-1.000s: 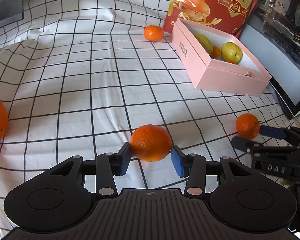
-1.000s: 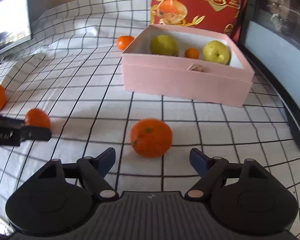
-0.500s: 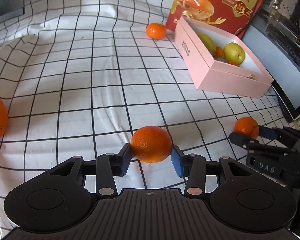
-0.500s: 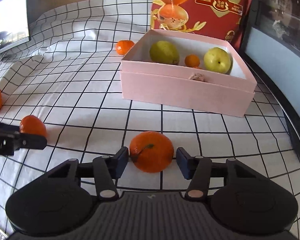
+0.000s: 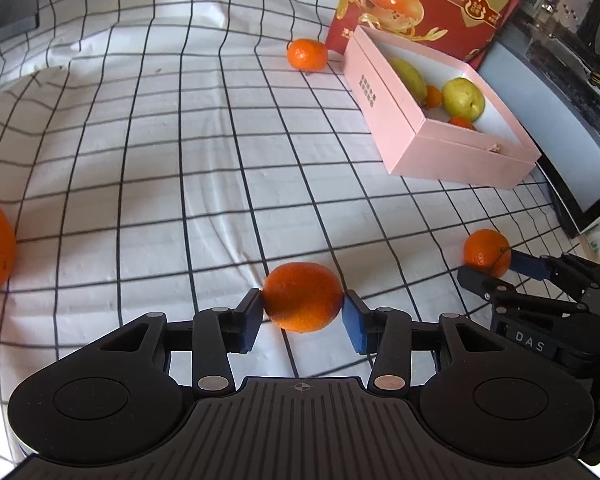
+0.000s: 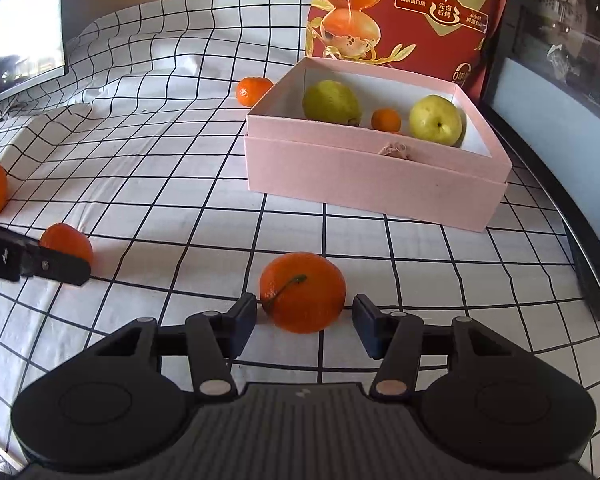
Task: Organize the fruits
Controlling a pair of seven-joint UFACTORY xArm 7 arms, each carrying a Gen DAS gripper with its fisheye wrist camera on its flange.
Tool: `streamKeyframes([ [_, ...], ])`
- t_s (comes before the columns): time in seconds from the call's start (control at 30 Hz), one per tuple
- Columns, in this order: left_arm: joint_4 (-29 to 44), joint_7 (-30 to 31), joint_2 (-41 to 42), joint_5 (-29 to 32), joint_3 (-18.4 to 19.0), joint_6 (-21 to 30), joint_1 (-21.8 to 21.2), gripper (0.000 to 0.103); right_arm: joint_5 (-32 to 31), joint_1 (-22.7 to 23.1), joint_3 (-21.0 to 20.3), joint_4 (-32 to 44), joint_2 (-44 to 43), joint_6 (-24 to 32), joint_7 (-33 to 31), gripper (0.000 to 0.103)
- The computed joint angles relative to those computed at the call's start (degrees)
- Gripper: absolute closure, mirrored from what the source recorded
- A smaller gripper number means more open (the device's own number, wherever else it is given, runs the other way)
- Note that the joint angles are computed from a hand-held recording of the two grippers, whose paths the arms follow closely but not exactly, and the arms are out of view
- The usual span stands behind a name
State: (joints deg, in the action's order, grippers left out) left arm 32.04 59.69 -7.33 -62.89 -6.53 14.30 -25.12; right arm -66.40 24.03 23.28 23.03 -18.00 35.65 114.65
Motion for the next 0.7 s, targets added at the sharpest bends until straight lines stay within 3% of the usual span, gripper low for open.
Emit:
streamKeyframes([
  [0.23,2.81,4.82,3.26,-1.91,-1.34,-2.96,-0.54,0.055,0.59,0.28,0.0,0.34,0.17,0.39,-0.43,0.049],
  [0.47,5.42,13.19,6.44,-8.25,-3.91,-6.82,-0.34,0.055,0.79,0.66,0.69,0.44,-0.62,1.51,-1.13,0.049],
  [0.7,5.3,15.12,5.68,-12.69,-4.07,-4.24,1.45,0.055,1.09,0.26,0.39,0.31,-0.85,1.76,-1.47,0.049],
])
